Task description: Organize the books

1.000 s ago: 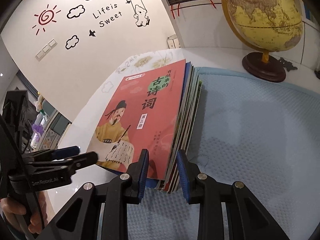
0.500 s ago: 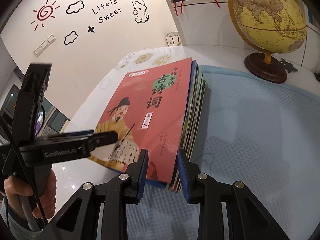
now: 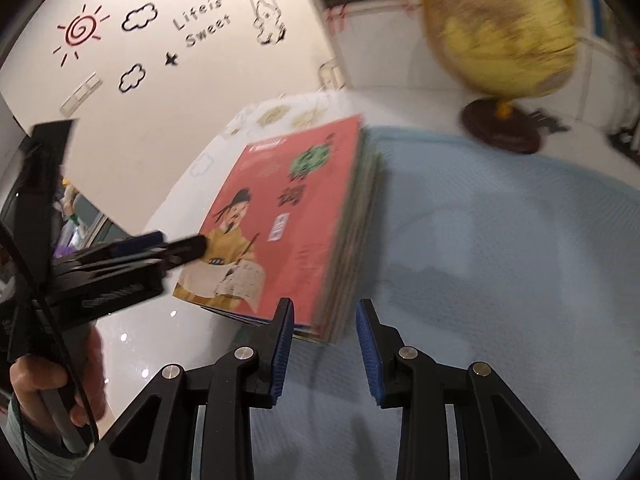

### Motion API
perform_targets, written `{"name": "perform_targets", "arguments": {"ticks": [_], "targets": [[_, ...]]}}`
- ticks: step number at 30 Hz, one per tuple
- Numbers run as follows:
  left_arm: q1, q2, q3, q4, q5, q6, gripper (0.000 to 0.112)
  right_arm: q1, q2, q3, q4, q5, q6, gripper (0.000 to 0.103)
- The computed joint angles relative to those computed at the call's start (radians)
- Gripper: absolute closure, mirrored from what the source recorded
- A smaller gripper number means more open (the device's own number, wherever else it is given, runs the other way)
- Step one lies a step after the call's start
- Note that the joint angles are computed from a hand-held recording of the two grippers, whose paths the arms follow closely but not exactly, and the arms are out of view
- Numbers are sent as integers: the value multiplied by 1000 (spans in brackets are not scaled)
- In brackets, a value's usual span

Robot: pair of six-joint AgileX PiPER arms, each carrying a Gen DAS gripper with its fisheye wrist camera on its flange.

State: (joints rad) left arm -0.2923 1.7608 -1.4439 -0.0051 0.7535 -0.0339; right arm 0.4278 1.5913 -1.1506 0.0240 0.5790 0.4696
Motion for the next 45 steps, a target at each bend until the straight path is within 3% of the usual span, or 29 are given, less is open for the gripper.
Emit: {"name": "perform_targets", "arguments": {"ticks": [1, 3, 5, 9, 12, 14, 17, 20, 23, 30, 45], "targets": [[-26, -37, 16, 14, -8, -24, 43, -11, -52, 24, -38, 21, 24, 55], [-94, -97, 35, 29, -16, -72, 43, -32, -186, 88, -134, 53, 83, 45], [-180, -134, 40, 72, -16, -153, 43, -57, -305, 121, -195, 112, 88, 45], [-373, -172, 4, 206, 29, -381, 43, -70, -483, 110, -361, 324, 168, 44], [-483, -137, -99, 229, 87, -492, 43, -162, -575, 74, -346, 471, 147, 42], [-540, -112, -159, 228, 116, -542, 43, -257, -617, 57, -288, 513, 55, 42], [-658, -32, -280, 362, 193, -677, 43, -343, -657, 36, -293, 567, -22, 40], [-715, 35, -372, 410, 267, -716, 43, -544, -691, 49, -156, 558, -222, 38], [-743, 47, -385, 403, 282, -759, 43, -728, -697, 63, -17, 549, -422, 38], [-797, 99, -435, 429, 330, -841, 43, -984, -673, 85, 174, 553, -719, 38], [-816, 204, -565, 403, 391, -833, 43, -1151, -621, 100, 303, 581, -903, 38]]}}
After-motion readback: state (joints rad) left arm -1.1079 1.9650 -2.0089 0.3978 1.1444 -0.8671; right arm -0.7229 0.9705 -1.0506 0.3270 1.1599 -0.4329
